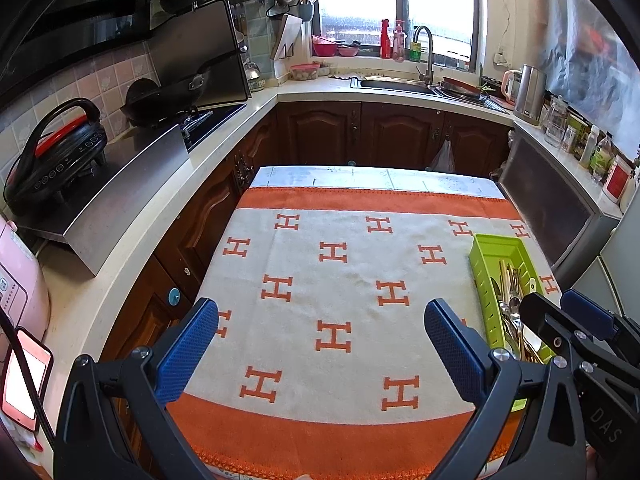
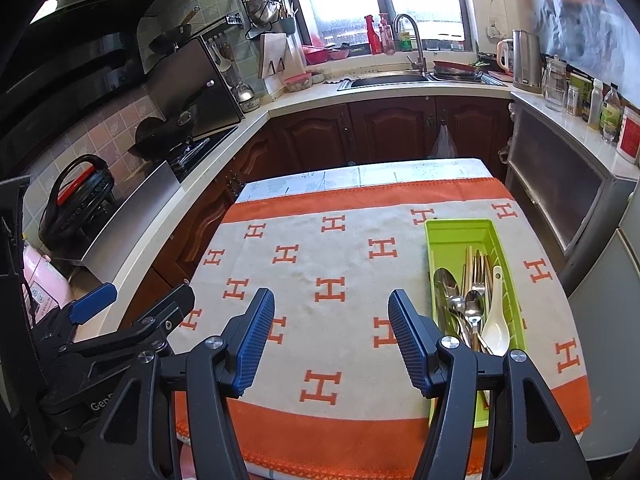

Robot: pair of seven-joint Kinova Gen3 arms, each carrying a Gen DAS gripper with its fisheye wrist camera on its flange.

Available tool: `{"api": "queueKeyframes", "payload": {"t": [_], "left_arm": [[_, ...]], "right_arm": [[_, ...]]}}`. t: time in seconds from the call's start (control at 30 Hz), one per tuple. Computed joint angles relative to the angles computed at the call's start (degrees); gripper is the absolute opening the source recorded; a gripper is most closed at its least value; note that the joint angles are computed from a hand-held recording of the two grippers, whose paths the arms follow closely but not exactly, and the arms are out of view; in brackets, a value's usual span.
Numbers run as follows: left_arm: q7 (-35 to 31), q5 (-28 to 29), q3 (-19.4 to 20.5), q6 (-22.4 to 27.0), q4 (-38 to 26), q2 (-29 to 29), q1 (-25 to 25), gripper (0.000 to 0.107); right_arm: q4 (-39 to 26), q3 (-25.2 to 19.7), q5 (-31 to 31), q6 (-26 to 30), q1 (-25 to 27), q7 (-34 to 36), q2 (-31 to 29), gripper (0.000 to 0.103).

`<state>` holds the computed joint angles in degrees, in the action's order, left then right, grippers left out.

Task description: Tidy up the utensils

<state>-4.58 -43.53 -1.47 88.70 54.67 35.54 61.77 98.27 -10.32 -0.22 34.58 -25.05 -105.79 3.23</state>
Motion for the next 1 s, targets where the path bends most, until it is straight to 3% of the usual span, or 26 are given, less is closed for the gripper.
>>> {"api": "queueKeyframes", "payload": {"t": [1.0], "left_arm": [[-1.09, 1.61, -0.02, -2.35, 0.04, 0.67, -1.33, 0.102]], "right_arm": [[0.54, 0.51, -1.78, -0.89, 1.11, 2.36, 0.79, 0.061]]}}
